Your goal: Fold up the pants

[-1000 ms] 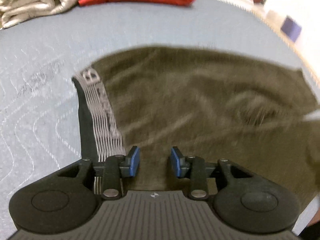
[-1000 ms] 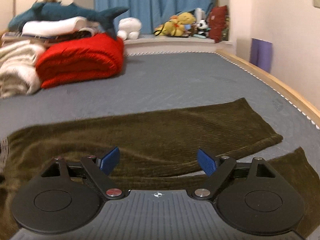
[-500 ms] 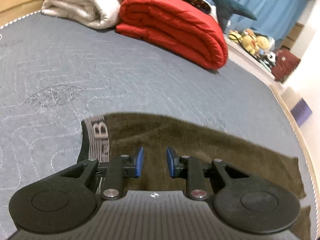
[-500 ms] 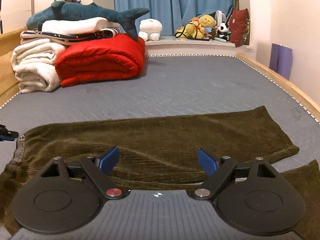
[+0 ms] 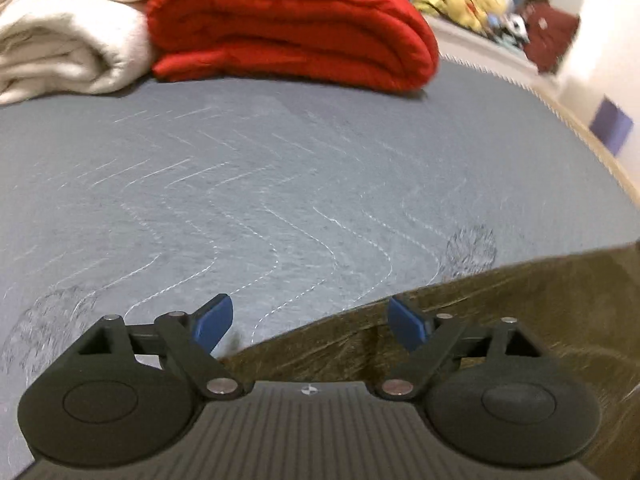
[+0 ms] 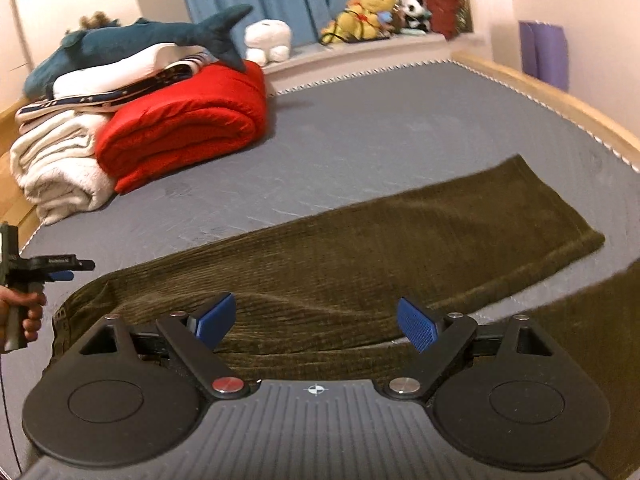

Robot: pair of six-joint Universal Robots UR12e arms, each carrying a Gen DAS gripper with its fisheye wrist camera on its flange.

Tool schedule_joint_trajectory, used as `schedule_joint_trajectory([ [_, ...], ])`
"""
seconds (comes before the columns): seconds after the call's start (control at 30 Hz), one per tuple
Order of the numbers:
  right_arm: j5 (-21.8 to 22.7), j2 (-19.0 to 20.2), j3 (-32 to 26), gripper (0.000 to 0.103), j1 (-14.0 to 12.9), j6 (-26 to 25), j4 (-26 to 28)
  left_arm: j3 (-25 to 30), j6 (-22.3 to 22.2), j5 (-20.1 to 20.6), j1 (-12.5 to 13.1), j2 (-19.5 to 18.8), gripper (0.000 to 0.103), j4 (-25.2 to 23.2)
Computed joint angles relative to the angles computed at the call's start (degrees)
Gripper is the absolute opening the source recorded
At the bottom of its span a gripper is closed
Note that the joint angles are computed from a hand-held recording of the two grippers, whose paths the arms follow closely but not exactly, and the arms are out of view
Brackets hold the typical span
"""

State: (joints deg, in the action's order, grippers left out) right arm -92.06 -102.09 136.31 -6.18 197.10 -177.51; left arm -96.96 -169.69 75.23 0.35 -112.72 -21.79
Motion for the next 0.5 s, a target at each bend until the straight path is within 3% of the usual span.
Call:
schedule_joint_trajectory([
  [0.1, -0.61, -0.13, -0.09, 0.089, -0.11, 0.52, 1.03, 1.5, 5.48, -0.29, -0.52, -1.19, 0.087, -4.02],
  [0.17, -1.15, -0.2, 0.02, 0.089, -0.23, 0.66, 1.24, 1.3, 9.13, 0.19, -0.91, -1.2, 0.067, -4.97],
  [0.2, -1.36, -0.26, 0.02, 0.089, -0.32, 0.82, 1.47, 1.01, 10.66, 1.22, -1.2, -1.1, 0.038, -4.93],
  [0.23, -1.59, -0.33, 0.07, 0.089, -0.43, 1.2, 1.66, 0.59, 11.71, 1.59, -1.31, -0.71, 0.022, -5.3],
  [0.27, -1.75, -0.37, 0.06, 0.089, -0.5, 1.58, 1.87, -0.18, 12.18, 1.49, -1.31, -0.05, 0.017, -4.8],
  [0.33, -2.11, -0.44, 0.12, 0.089, -0.68, 2.08, 2.26, -2.5, 12.42, -0.35, -0.88, 1.85, 0.012, -2.13],
  [0.5, -3.24, -0.43, 0.18, 0.089, -0.96, 3.7, 2.81, -9.84, 10.1, -8.62, 1.32, 9.38, 0.01, 2.85],
])
